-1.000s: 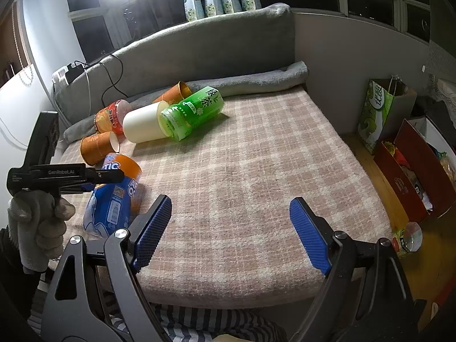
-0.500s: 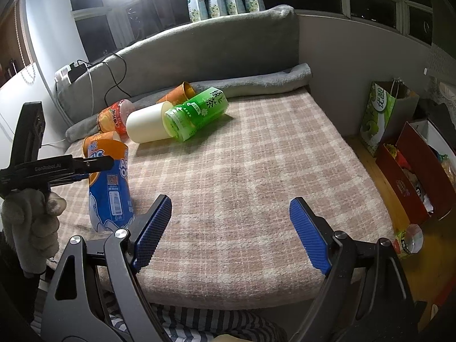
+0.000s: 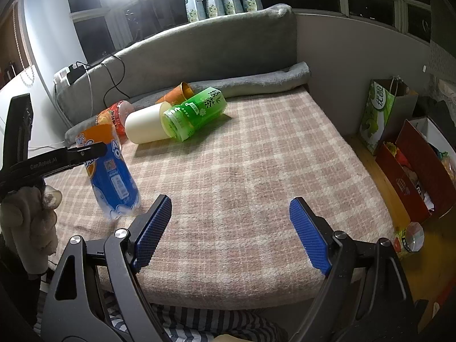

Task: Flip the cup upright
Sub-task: 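Lift the cup with the left gripper and rotate it rim-up, then lower the upright cup onto the bed and open the left gripper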

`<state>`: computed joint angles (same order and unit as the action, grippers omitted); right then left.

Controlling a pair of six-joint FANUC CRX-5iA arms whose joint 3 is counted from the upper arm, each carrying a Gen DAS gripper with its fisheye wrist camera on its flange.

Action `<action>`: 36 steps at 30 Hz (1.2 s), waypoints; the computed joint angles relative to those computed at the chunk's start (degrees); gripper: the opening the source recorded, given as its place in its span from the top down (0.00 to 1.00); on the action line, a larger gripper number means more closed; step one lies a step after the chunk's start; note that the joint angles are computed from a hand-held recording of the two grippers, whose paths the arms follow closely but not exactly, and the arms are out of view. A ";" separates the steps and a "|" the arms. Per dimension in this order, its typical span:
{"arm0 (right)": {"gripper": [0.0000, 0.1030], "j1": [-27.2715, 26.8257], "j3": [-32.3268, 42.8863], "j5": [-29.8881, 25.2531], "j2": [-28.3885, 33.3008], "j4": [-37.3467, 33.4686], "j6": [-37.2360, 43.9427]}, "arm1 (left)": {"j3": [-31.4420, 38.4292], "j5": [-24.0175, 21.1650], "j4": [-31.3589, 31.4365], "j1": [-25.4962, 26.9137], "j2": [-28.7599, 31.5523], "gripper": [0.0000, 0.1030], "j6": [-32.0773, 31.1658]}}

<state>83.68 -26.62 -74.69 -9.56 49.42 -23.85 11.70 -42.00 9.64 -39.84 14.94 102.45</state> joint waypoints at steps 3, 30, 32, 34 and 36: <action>0.15 -0.14 -0.19 0.22 -0.13 -0.02 -0.32 | 1.90 0.11 -5.23 -1.35 0.23 0.41 2.75; 0.15 -0.38 -0.59 0.57 -0.35 -0.24 -0.81 | 7.27 -0.89 -14.75 -5.87 3.12 0.40 4.12; 0.15 -0.36 -0.59 0.51 -0.40 -0.34 -0.80 | 7.17 -0.62 -14.16 -5.81 3.17 0.40 3.58; 0.15 -0.37 -0.59 0.48 -0.39 -0.29 -0.78 | 7.19 -0.55 -14.03 -5.84 3.25 0.40 3.44; 0.15 -0.27 -0.72 0.27 -0.46 -0.23 -0.96 | 7.14 -0.40 -13.83 -5.88 3.28 0.39 3.06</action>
<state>83.41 -27.35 -74.42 -10.03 49.19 -24.81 18.84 -42.40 -4.19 -45.72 18.22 105.51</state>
